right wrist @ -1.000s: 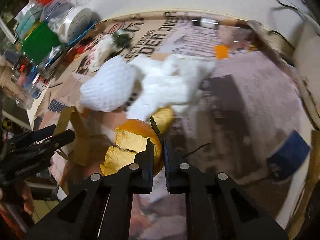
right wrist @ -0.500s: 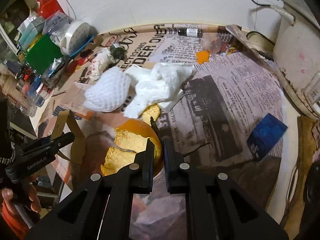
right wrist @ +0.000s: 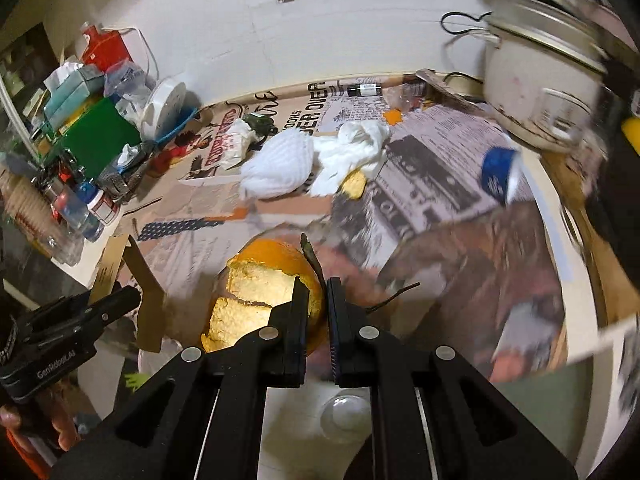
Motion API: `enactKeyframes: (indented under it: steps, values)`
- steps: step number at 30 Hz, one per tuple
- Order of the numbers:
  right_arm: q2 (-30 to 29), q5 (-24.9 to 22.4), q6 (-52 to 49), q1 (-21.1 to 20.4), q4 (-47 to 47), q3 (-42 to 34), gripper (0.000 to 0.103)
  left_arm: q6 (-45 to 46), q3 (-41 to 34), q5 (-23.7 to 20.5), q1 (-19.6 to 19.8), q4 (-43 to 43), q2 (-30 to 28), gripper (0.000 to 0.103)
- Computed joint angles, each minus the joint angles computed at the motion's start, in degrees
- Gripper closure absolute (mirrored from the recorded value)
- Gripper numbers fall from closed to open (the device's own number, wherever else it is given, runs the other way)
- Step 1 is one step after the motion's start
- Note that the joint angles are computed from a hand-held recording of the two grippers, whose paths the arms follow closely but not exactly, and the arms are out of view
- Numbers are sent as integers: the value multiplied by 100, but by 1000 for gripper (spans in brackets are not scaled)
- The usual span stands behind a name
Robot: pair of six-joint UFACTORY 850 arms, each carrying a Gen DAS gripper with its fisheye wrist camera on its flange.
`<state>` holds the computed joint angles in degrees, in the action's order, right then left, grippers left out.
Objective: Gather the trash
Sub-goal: 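Carry sachet and peel over the floor bucket and open both grippers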
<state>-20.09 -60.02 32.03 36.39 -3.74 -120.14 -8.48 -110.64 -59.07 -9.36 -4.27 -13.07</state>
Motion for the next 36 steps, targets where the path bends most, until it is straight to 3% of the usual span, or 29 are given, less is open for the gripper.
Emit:
enactKeyframes:
  steps: [8, 13, 21, 26, 31, 36]
  values:
    - [556, -249, 1070, 600, -561, 648, 95, 731, 1089, -192, 150, -475, 825, 64]
    - [857, -423, 1273, 797, -779, 1116, 95, 848, 1783, -105, 8, -623, 1227, 64]
    - [1528, -94, 1419, 842, -591, 2545, 94, 506, 2961, 168, -370, -656, 1527, 64]
    - [1957, 540, 1311, 750, -344, 3772, 94, 262, 3769, 773, -574, -648, 1591, 64]
    - [2212, 1458, 1150, 643, -127, 5054, 94, 219, 4806, 1842, -766, -800, 1526, 64]
    - [2154, 2523, 1058, 587, -28, 6107, 94, 767, 5591, 2853, -859, -1322, 1152, 64]
